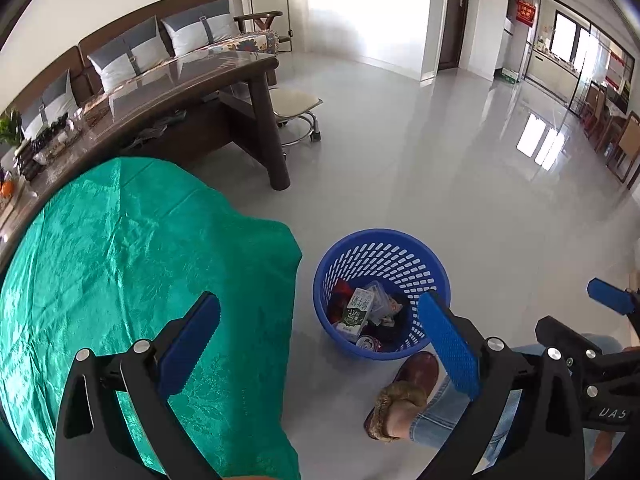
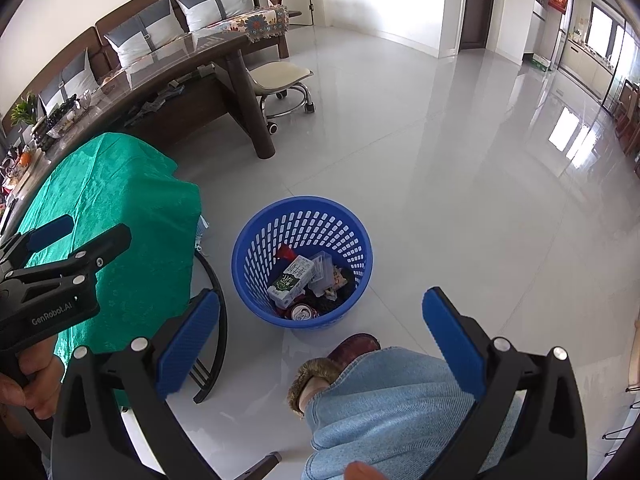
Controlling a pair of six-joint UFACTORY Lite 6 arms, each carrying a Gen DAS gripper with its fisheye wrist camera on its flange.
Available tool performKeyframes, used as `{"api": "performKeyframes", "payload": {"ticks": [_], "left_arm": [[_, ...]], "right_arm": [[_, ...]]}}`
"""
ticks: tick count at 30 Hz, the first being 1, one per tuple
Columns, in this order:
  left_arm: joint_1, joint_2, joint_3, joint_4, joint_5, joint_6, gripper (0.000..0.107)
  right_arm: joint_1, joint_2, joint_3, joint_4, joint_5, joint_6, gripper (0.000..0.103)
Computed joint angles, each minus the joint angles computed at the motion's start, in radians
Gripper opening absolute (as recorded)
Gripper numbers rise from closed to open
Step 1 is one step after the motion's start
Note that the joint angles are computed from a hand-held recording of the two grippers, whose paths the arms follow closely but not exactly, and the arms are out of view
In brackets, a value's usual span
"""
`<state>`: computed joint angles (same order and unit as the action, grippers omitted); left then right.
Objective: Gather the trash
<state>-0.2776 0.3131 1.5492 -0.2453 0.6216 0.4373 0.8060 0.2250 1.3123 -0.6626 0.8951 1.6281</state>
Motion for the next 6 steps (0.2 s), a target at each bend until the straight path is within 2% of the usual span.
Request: {"api": "performKeyframes", "payload": {"ticks": [1, 6], "left_arm": [[0.004, 0.020, 0.026, -0.013, 0.035, 0.019, 0.098], [0.014, 0.030, 0.035, -0.016, 0.050, 0.025, 0.098]], "right_arm": [[0.001, 0.001, 0.001, 0.001, 0.001, 0.000, 0.098], [-0.004, -0.001, -0.003, 0.010, -0.003, -0.005, 0.098]]}}
